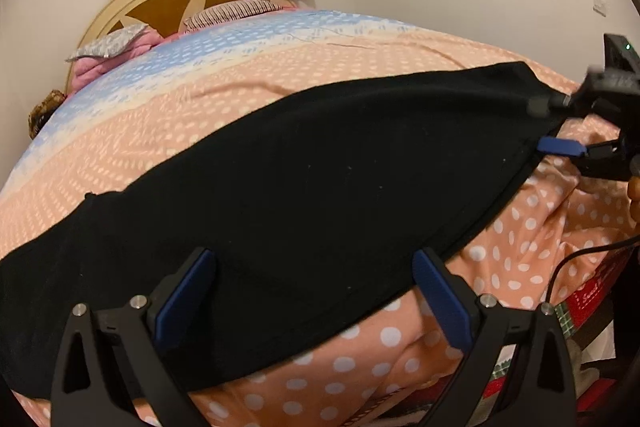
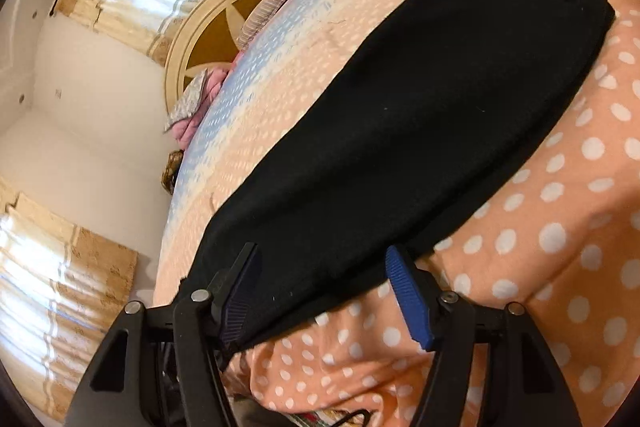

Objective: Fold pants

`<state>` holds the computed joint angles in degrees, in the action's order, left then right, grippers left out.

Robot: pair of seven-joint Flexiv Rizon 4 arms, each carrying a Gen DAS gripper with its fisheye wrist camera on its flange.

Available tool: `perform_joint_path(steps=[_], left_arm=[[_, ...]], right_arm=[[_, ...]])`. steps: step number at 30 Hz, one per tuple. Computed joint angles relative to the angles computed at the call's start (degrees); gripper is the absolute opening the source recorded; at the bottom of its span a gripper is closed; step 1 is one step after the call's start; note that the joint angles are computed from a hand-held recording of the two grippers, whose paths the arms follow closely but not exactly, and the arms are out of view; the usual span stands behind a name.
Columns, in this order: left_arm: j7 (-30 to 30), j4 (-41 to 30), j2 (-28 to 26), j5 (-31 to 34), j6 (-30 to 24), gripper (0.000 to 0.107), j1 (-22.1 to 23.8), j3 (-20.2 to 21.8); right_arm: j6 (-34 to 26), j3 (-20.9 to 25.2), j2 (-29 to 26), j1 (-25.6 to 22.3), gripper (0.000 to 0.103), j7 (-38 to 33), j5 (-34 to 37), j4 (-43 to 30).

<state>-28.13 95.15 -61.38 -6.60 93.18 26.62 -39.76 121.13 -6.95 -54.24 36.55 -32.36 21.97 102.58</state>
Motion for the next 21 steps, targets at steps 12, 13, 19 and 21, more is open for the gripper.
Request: perform_joint_path(steps=[12, 13, 19, 21], left_arm=[[0.72, 1.04, 0.76, -2.66, -5.01, 0.101, 3.99, -4.91], [1.07, 0.95, 0.57, -3.54, -5.59, 0.101, 4.59, -6.08], [1.68, -2.06, -0.16, -4.41, -2.60, 0.101, 0.02, -3.28], [2.39, -2.63, -1.04, -3.99, -2.44, 0.101, -0.14, -4.15]], right_arm=[[-3.08, -0.05, 1.43, 0.73, 0.003, 0.00, -1.49, 3.54], [-3.90, -1.22, 1.54, 1.97, 0.003, 0.21, -0.48, 4.43], [1.31, -3.76, 1.37, 5.44, 0.001, -0.46, 3.26, 6.24], [2.00, -6.49, 2.02, 8.07, 0.001, -3.58, 4.41, 6.27]])
